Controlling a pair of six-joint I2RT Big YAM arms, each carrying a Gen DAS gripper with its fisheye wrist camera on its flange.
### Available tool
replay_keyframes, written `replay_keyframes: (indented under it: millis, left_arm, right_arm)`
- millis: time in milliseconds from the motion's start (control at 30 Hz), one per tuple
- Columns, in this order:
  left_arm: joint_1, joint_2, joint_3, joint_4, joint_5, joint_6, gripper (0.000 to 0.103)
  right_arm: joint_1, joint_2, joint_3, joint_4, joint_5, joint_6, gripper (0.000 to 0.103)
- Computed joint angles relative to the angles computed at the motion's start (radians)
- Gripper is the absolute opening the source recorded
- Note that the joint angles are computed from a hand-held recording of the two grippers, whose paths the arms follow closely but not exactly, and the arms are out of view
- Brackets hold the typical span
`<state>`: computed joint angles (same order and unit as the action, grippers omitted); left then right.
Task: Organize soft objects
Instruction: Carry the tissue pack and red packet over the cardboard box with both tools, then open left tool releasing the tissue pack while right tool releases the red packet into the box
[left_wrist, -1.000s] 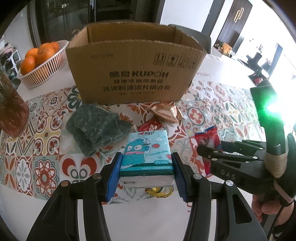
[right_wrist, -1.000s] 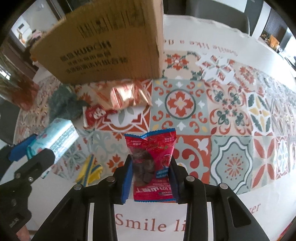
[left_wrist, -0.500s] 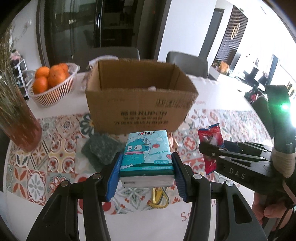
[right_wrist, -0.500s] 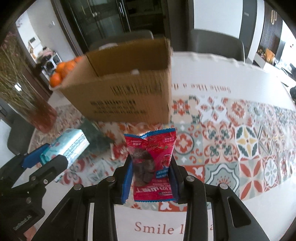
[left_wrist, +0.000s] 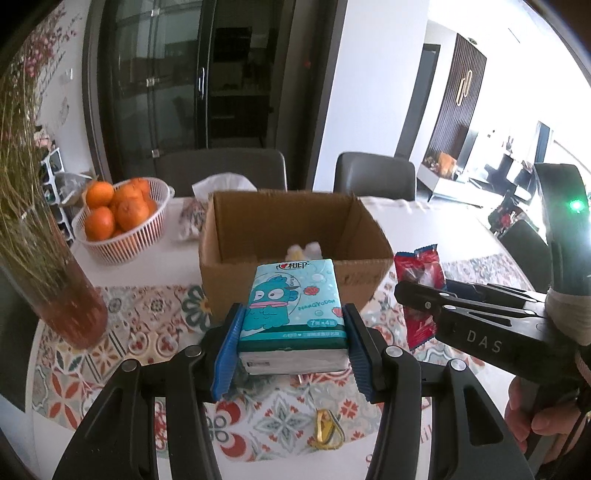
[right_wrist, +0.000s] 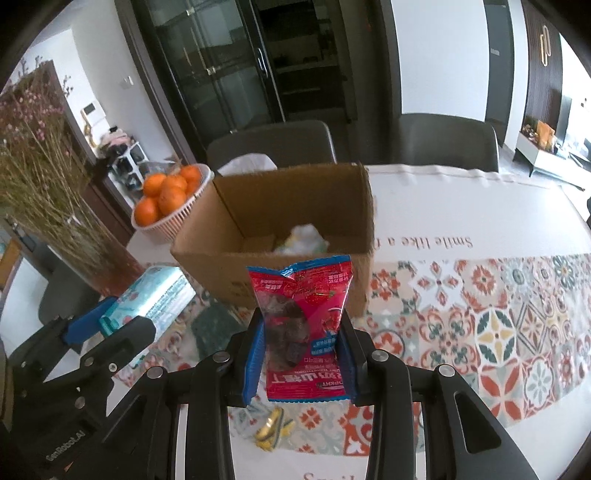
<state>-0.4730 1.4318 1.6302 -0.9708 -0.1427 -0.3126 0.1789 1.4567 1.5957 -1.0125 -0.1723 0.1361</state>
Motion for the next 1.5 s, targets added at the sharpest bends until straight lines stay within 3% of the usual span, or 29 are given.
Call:
replay_keyframes:
  millis: [433,667,1133,1500]
  left_arm:
    - [0.045,0.069,0.112,0.013,-0.01,0.061,0.052]
    - [0.072,0.129,0.181,0.009,0.0,0.073,0.052]
    - [0.106,0.278,0.348,-0.085,0.035,0.089,0.052]
    - [0.125,0.389,0.471,-0.182,0.048,0.12,0.052]
  right_arm:
    - [0.01,0.106,0.171,-0.014,-0.009,-0.03,0.036]
    - [0.005,0.201,0.296,-0.066,-0.017,-0.055,0.036]
    - [-0.001,0.425,0.581,-0.243,-0.014,-0.086,0.036]
    - [-0.009,0.55,0.72,-0.336,-0.013,-0.068,0.04]
